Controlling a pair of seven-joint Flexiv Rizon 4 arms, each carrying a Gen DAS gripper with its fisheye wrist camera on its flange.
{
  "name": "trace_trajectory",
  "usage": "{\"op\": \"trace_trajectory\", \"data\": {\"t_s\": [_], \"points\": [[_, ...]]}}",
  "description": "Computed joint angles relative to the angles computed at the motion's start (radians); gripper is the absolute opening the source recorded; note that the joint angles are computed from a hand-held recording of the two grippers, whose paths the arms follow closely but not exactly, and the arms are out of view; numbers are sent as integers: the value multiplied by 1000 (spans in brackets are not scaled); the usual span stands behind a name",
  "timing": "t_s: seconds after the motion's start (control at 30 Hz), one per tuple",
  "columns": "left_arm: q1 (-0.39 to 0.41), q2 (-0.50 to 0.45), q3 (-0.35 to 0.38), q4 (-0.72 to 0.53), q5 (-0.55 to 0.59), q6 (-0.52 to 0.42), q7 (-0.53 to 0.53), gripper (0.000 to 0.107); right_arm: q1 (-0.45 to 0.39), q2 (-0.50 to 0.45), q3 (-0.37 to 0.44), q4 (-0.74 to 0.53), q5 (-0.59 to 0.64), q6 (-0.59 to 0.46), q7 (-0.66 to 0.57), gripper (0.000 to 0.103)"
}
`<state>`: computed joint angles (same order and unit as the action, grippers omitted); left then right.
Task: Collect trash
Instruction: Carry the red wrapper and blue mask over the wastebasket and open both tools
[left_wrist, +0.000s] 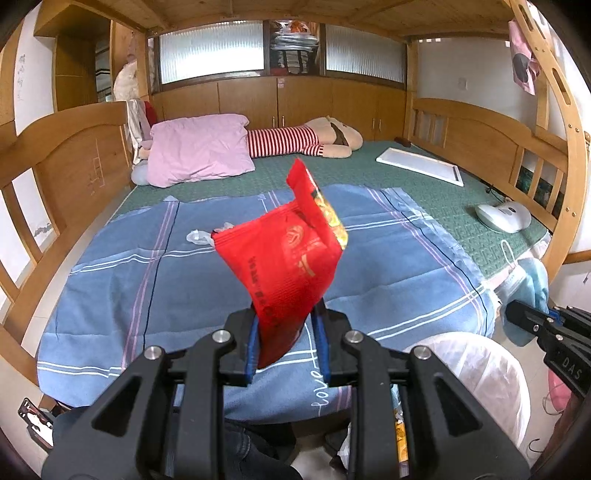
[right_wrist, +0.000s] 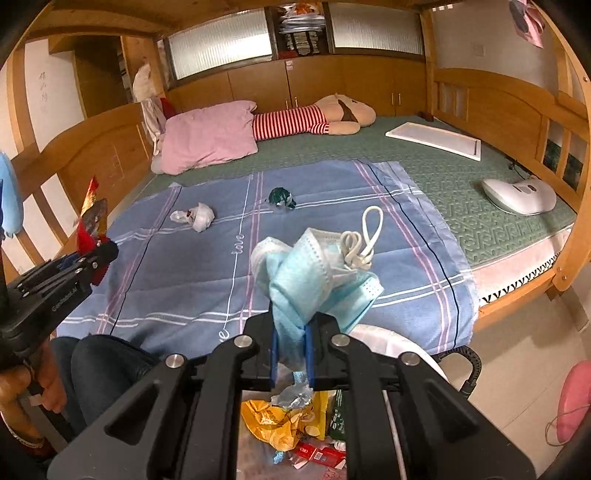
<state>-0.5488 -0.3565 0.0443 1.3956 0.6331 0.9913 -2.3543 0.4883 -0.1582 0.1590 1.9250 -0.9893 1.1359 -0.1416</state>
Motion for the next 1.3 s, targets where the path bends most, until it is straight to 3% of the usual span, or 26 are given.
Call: {"op": "trace_trajectory", "data": {"t_s": [0.1, 0.2, 0.37, 0.43, 0.5, 0.53, 0.6, 0.63, 0.67, 0.77, 0.83, 0.97, 1.03, 1.1, 1.17, 1.3], "points": [[13, -4, -16, 9, -33, 19, 33, 26, 1, -4, 17, 5, 57, -23, -66, 12], [13, -10, -20, 13, -54, 29, 62, 26, 3, -23, 55, 25, 252, -69, -177, 12], [13, -21, -28, 19, -86, 49, 123, 26, 8, -20, 61, 68, 395, -89, -216, 12], [17, -29, -38, 23, -113, 64, 165, 26, 14, -22, 59, 65, 414, -108, -229, 12], [50, -41, -87, 44, -202, 100, 286, 26, 16, -31, 71, 55, 474, -151, -270, 12], [81, -47, -129, 68, -276, 126, 380, 26, 13, -39, 84, 49, 534, -175, -305, 17], [110, -56, -174, 97, -370, 160, 493, 26, 9, -49, 104, 45, 642, -218, -352, 38], [118, -60, -194, 108, -404, 173, 548, 26, 8, -48, 106, 47, 680, -236, -356, 53], [113, -63, -192, 112, -417, 180, 575, 26, 8, -36, 100, 69, 692, -222, -332, 58], [94, -77, -192, 114, -455, 183, 665, 26, -10, 23, 72, 158, 675, -56, -224, 65], [108, -89, -231, 125, -524, 181, 766, 26, -27, 71, 27, 240, 556, 98, -41, 71], [135, -101, -312, 163, -644, 153, 999, 29, -88, 132, -2, 309, 331, 146, 227, 71], [111, -104, -301, 163, -650, 133, 1058, 37, -116, 148, 13, 317, 316, 133, 262, 71], [79, -107, -273, 160, -647, 136, 1084, 61, -134, 144, 24, 317, 321, 142, 273, 71], [45, -106, -235, 160, -637, 165, 1082, 76, -142, 142, 32, 316, 316, 143, 284, 71], [15, -96, -184, 167, -625, 203, 1041, 86, -142, 125, 37, 301, 313, 131, 267, 71]]}}
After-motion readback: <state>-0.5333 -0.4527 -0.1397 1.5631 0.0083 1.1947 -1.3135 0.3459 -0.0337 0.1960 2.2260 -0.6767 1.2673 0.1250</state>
